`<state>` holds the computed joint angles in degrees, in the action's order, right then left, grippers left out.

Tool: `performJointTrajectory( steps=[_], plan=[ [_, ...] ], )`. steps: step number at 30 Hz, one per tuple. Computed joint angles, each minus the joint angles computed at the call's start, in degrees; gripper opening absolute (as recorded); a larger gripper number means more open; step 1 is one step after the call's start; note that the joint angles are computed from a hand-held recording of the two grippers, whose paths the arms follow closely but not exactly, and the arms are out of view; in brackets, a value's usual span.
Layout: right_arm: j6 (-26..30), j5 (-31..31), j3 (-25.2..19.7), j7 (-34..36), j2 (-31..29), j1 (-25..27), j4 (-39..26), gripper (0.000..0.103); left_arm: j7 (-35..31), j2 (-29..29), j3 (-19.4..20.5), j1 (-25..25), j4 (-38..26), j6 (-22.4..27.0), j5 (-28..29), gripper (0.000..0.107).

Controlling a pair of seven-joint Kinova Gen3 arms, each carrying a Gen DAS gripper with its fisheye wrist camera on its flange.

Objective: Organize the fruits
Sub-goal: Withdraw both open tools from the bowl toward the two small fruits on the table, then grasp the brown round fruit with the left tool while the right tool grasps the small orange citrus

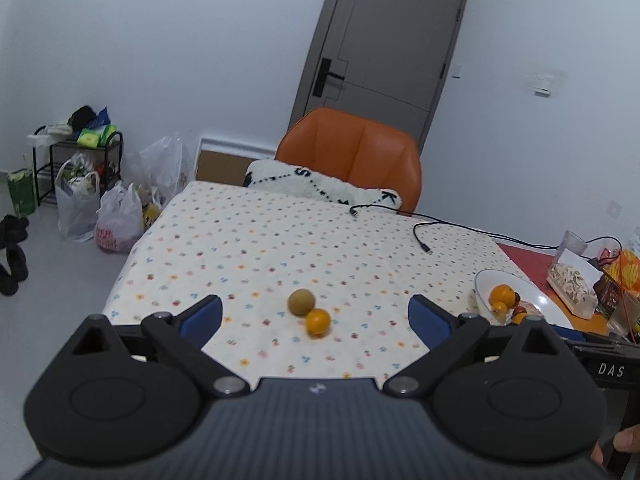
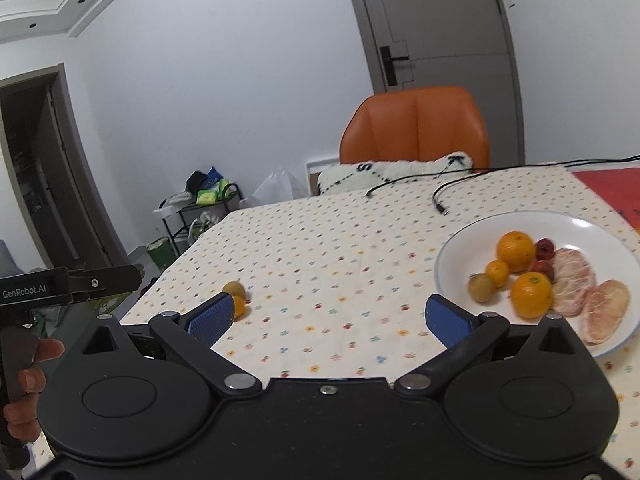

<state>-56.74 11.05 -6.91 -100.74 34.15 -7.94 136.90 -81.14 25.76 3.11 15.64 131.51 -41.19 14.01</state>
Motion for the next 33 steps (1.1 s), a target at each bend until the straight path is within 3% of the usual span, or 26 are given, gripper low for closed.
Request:
performJointTrajectory(
  steps=[7,9,13,15,19,33],
  plan=[
    [5.3,3.25,-1.35,-1.72,0.42,-0.66,-4.04,0.101,2.67,0.82,0.09,-3.07,-0.14,0.71,-2.59,0.098],
    [7.56,3.69,-1.7,-2.1,0.4,-1.09,-5.49,0.094,2.93,1.09,-0.02,-3.44,-0.18,0.47,-3.18,0.097],
    [10.65,4.56,-2.47,-2.92,0.94,-1.67,-8.2,0.092,1.71,1.62,-1.02,-2.52,-0.64,0.42,-1.49,0.096],
    [12.59,5.02,-2.87,-3.5,1.27,-1.89,-9.69,0.086,2.16,1.83,-0.76,-3.3,-0.81,0.4,-2.25,0.096],
    [15.9,5.99,-3.78,-4.93,1.97,-1.98,-12.56,0.084,3.09,2.45,-0.51,-4.56,-1.33,0.73,-3.4,0.094],
    [23.76,10.36,-6.9,-9.25,6.05,-0.32,-20.33,0.07,5.44,5.42,0.29,-7.58,-5.88,5.36,-7.48,0.069]
  ],
)
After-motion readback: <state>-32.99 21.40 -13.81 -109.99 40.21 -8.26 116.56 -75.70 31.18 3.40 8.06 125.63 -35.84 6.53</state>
